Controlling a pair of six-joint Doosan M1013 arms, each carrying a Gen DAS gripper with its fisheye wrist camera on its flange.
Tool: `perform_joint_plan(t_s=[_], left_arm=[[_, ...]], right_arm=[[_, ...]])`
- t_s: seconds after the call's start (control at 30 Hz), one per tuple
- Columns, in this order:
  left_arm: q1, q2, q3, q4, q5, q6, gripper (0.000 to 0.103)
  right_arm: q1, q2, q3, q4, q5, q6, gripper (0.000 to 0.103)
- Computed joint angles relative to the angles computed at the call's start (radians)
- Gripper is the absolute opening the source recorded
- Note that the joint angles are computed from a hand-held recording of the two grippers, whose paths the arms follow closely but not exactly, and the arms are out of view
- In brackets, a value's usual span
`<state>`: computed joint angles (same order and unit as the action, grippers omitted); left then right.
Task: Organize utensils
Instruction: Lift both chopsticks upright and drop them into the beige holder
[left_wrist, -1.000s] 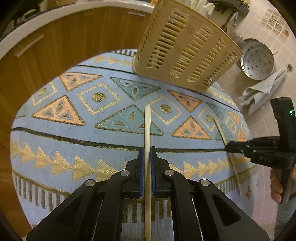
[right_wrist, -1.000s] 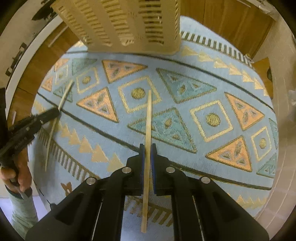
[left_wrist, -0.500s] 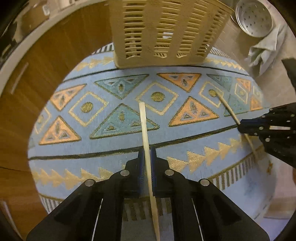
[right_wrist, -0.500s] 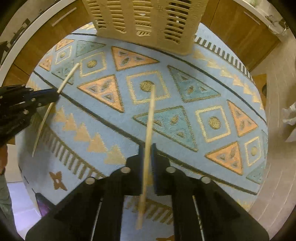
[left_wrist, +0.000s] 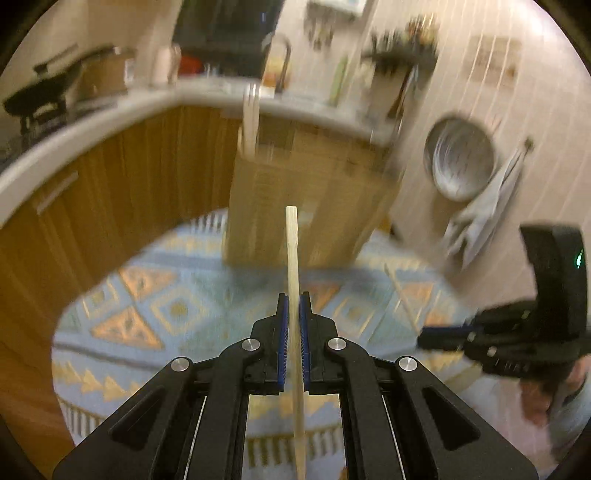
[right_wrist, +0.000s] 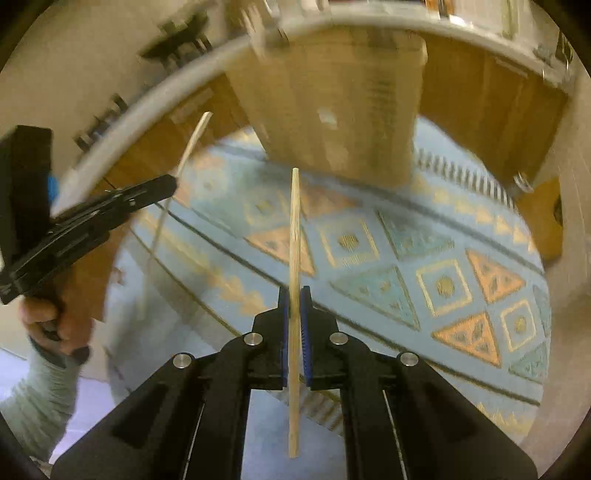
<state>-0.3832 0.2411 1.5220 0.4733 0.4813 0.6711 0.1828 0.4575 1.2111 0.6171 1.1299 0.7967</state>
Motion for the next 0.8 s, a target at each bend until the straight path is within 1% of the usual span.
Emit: perform_joint_plan(t_s=[0.03, 0.07, 0.1, 0.13, 0.17, 0.2, 0.27, 0.37, 0.4, 0.43, 0.47, 0.53, 0.6, 0.63, 0.67, 0.7, 0.77, 0.8], left_arm=[[0.002, -0.005, 0.000, 0.044, -0.028, -0.043, 0.003], [-0.003, -0.010, 0.002, 0.118, -0.058, -0.118, 0.003], [-0.002, -0.018, 0.005, 0.222, -0.091, -0.219, 0.003], [-0.003, -0.022, 0.002, 0.342, -0.106, -0.329, 0.003], [-0.006, -0.020, -0.006, 0.420, -0.104, -0.397, 0.003], [-0.009, -0.015, -0.019, 0.529, -0.094, -0.490, 0.004], [-0.006, 0.006, -0.055, 0.631, -0.093, -0.578, 0.004], [0.003, 0.028, -0.084, 0.806, -0.103, -0.749, 0.004], [0.001, 0.036, -0.091, 0.921, -0.097, -0.850, 0.004], [0.000, 0.043, -0.102, 0.993, -0.081, -0.910, 0.004], [-0.001, 0.056, -0.116, 1.089, -0.056, -0.993, 0.004], [0.000, 0.074, -0.141, 1.187, -0.018, -1.081, 0.004], [0.003, 0.091, -0.165, 1.237, 0.021, -1.120, 0.004], [0.006, 0.104, -0.180, 1.254, 0.034, -1.136, 0.004], [0.008, 0.113, -0.192, 1.254, 0.049, -1.133, 0.004], [0.006, 0.129, -0.207, 1.254, 0.085, -1.123, 0.004], [0.006, 0.153, -0.228, 1.251, 0.129, -1.105, 0.004], [0.007, 0.168, -0.238, 1.260, 0.158, -1.106, 0.004]], right_arm=[[-0.008, -0.011, 0.005, 0.066, -0.016, -0.039, 0.004], [-0.014, -0.016, 0.005, 0.113, -0.029, -0.069, 0.004], [-0.020, -0.026, 0.010, 0.173, -0.057, -0.110, 0.004], [-0.025, -0.035, 0.013, 0.219, -0.081, -0.137, 0.004], [-0.026, -0.034, 0.006, 0.246, -0.098, -0.145, 0.004], [-0.026, -0.034, -0.002, 0.278, -0.118, -0.154, 0.004], [-0.018, -0.040, -0.007, 0.308, -0.191, -0.181, 0.004], [-0.010, -0.034, -0.022, 0.389, -0.287, -0.242, 0.004], [-0.009, -0.028, -0.032, 0.427, -0.308, -0.259, 0.004], [-0.011, -0.023, -0.045, 0.453, -0.321, -0.267, 0.004], [-0.009, -0.018, -0.053, 0.495, -0.367, -0.287, 0.004], [-0.008, -0.018, -0.056, 0.571, -0.448, -0.342, 0.004], [0.001, -0.008, -0.060, 0.667, -0.557, -0.427, 0.004], [-0.001, 0.003, -0.067, 0.736, -0.576, -0.488, 0.004], [0.001, 0.016, -0.076, 0.776, -0.593, -0.523, 0.004], [0.009, 0.024, -0.077, 0.811, -0.648, -0.564, 0.004], [0.016, 0.044, -0.081, 0.893, -0.709, -0.664, 0.004], [0.018, 0.055, -0.086, 0.921, -0.723, -0.695, 0.004]])
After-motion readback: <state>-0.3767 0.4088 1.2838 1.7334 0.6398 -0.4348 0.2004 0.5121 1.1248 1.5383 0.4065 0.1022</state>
